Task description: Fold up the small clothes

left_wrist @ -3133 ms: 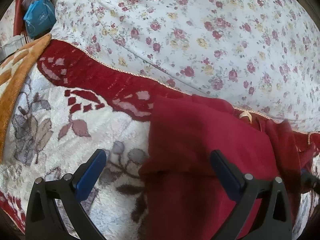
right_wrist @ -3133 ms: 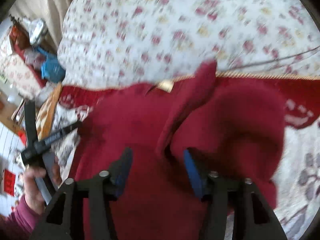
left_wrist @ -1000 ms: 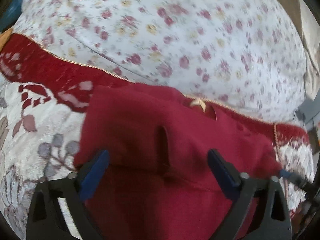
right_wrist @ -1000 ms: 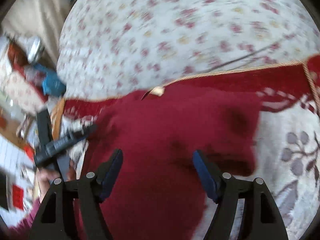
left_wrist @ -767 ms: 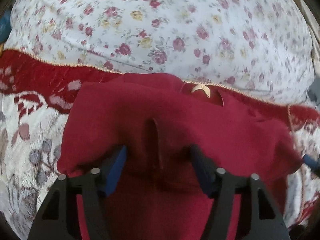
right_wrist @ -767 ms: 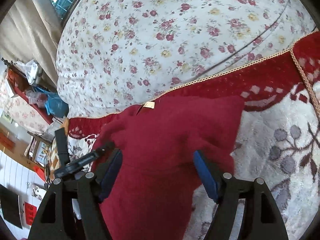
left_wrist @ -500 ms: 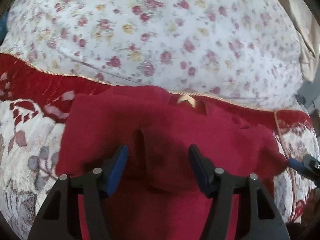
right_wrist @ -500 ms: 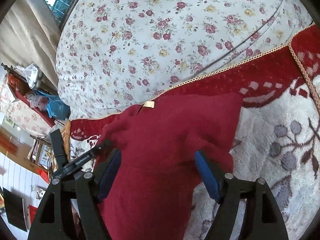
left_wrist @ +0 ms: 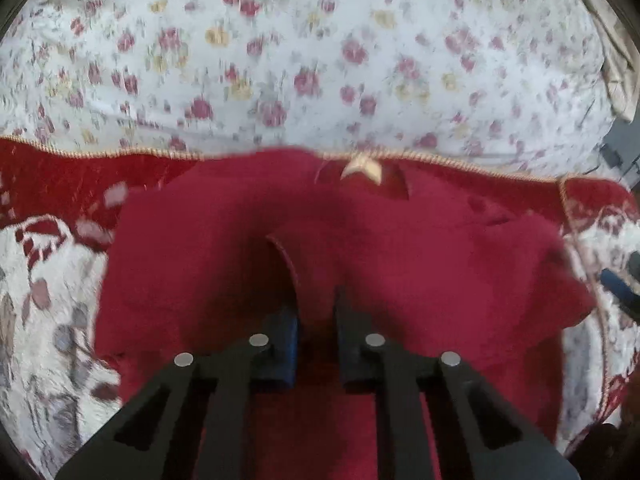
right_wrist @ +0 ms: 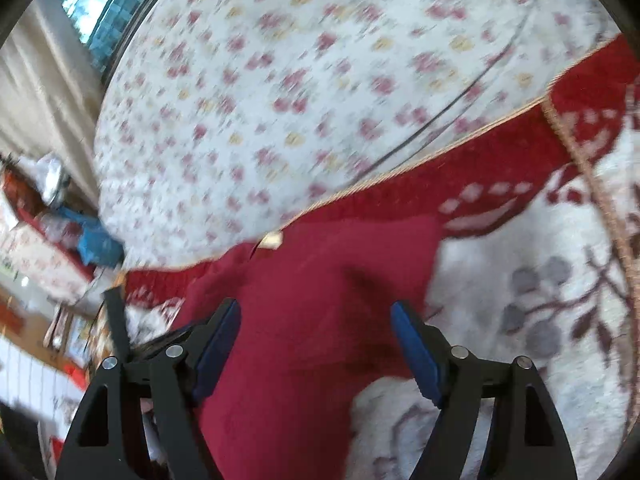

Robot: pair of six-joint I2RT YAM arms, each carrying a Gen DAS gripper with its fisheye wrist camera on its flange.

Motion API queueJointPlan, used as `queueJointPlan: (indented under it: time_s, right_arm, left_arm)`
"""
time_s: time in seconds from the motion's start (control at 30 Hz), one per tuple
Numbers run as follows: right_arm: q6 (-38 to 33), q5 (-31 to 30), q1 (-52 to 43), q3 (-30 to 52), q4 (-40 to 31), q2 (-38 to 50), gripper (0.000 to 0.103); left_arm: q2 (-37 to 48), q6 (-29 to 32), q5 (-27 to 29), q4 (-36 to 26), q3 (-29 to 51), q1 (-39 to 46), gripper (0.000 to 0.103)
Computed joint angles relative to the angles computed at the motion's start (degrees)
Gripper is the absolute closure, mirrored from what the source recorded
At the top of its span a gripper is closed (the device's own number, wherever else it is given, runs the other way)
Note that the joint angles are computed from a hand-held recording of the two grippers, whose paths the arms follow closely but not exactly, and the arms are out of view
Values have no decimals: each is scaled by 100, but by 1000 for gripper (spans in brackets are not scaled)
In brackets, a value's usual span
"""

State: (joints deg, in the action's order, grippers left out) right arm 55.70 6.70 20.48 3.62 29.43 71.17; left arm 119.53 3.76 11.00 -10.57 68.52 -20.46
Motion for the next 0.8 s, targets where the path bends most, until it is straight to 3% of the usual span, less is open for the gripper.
queueJointPlan:
  time_s: [0.2, 0.33, 0.5, 0.57, 0.6, 0.63, 0.67, 0.73, 0.8]
  right_arm:
    - [20, -254, -544, -169, 12, -21, 19]
    - [-42, -388, -365, 141, 534, 1112, 18]
    - [-316, -451, -248, 951, 816, 2655, 18]
    - [-380, -477, -424, 1227, 1252, 3370, 18]
    - [-444, -628, -553, 1283, 1510, 3638, 24]
    - [-548, -762, -653, 1396, 1666, 3926, 38]
    - [-691, -661, -635, 1537, 1405, 3972, 75]
    - [-848, -39, -456, 1615, 903, 3733, 81]
    - [-913, 534, -340, 1861, -98, 3490, 81]
  left_arm:
    - [-530, -94, 43, 42, 119, 391, 89]
    - [-175, 15, -101, -135, 269, 614, 89]
    - [104, -119, -29, 109, 105, 739, 89]
    - [66, -102, -19, 264, -33, 761, 89]
    - [61, -82, -40, 304, -58, 751, 89]
    - [51, -63, -54, 353, -97, 744, 89]
    - [48, -51, -27, 406, -132, 753, 88]
    - [171, -48, 54, 463, -67, 816, 85]
    - [346, -95, 37, 466, 50, 839, 79]
